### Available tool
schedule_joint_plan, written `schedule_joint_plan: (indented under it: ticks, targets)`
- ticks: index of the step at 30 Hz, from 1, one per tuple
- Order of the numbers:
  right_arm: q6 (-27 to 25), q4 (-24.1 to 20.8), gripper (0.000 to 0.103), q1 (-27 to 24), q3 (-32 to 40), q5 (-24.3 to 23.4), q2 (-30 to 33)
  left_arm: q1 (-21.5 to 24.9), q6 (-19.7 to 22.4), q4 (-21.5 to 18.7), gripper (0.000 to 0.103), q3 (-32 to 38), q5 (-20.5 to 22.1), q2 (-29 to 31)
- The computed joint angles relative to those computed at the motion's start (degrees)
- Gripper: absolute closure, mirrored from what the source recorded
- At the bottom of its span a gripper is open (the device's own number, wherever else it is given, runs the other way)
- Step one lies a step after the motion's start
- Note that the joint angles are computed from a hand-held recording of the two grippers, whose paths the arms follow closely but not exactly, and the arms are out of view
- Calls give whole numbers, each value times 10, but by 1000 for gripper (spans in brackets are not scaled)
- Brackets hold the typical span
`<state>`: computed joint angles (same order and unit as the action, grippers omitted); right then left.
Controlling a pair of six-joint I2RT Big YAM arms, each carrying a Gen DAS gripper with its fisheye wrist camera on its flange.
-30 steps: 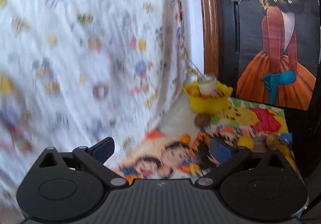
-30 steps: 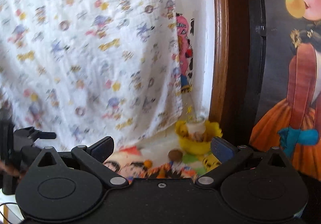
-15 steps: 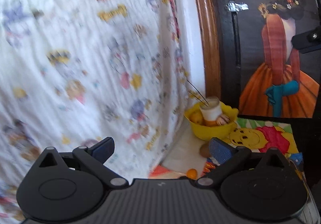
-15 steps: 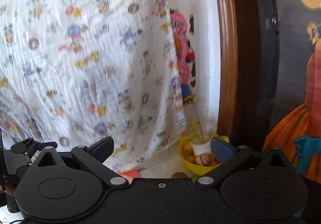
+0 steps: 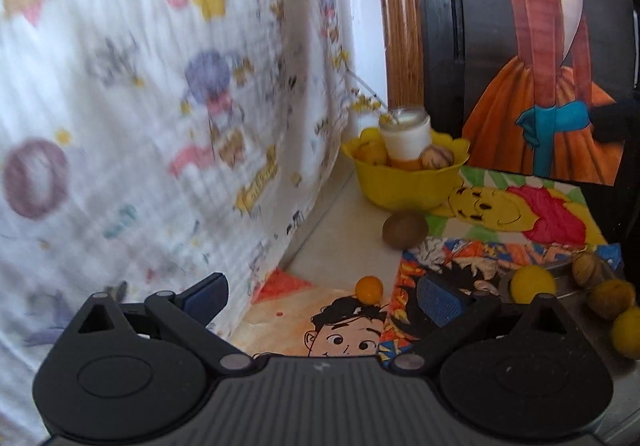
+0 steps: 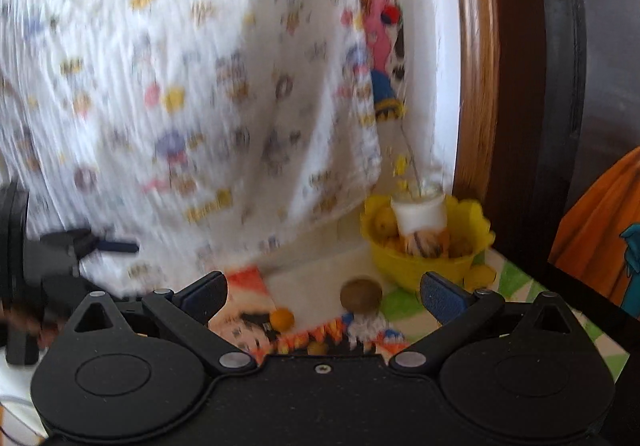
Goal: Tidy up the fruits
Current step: 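Grasp an orange kumquat with the left gripper while the right gripper grasps another kumquat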
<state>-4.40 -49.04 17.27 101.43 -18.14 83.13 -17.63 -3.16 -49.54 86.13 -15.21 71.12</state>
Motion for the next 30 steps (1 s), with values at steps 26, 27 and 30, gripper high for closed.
schedule_joint_plan:
  ticks: [26, 27, 30]
  targets:
    - [-125, -39, 30, 56, 3, 68, 125, 49, -18, 110, 10, -2, 140, 157]
    - [-123, -41, 31, 56, 6, 65, 131, 50, -21, 111, 12, 0, 146, 161]
    - [-114, -50, 37, 55, 16, 57, 143, 52, -23, 118, 16, 0, 159, 167]
